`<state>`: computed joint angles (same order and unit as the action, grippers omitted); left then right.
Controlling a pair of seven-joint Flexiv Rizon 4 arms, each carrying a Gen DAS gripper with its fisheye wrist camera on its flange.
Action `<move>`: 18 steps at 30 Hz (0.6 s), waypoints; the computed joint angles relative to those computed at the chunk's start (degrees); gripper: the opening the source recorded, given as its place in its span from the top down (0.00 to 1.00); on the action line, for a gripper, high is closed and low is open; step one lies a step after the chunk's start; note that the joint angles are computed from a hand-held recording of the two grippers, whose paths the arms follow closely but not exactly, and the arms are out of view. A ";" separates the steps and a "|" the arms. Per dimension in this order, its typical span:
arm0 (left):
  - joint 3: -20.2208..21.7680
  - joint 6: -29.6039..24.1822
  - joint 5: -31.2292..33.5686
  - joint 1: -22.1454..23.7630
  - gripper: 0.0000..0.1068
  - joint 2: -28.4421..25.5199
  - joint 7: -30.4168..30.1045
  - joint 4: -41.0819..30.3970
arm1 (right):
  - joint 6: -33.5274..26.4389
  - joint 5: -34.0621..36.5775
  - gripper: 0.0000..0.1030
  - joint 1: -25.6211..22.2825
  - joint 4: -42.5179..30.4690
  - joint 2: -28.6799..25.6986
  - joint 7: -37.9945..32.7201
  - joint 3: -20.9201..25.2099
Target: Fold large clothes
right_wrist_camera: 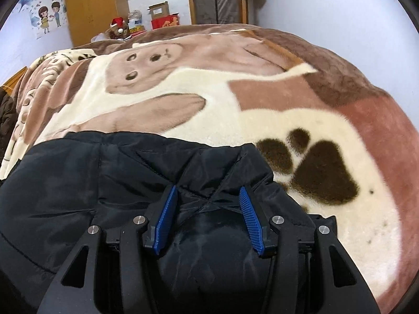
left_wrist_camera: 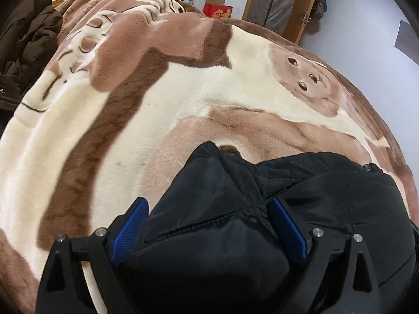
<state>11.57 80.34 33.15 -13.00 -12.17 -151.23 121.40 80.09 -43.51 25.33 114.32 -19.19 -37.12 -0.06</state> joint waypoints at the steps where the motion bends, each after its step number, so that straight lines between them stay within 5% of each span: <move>1: 0.50 0.27 0.98 -0.38 0.10 -0.46 -1.08 -0.41 | 0.41 0.60 0.52 -0.45 -0.05 -0.27 -0.48 0.28; 6: 2.08 -0.25 3.81 -2.22 0.09 -1.53 -4.62 -1.86 | 0.74 -1.51 0.52 0.97 0.10 -0.67 1.26 -1.91; 13: -3.02 -11.24 -0.77 0.38 0.12 6.04 1.52 -0.87 | -11.48 9.27 0.52 -1.84 -3.60 2.66 -9.02 6.08; 18: -7.45 -13.81 6.29 0.81 0.12 13.40 -3.82 -1.62 | -6.79 5.77 0.52 -1.04 -0.26 8.80 -4.80 6.80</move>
<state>4.11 66.53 39.44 -12.18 1.24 -155.05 119.78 73.29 -37.74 24.29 114.06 -10.39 -41.92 6.73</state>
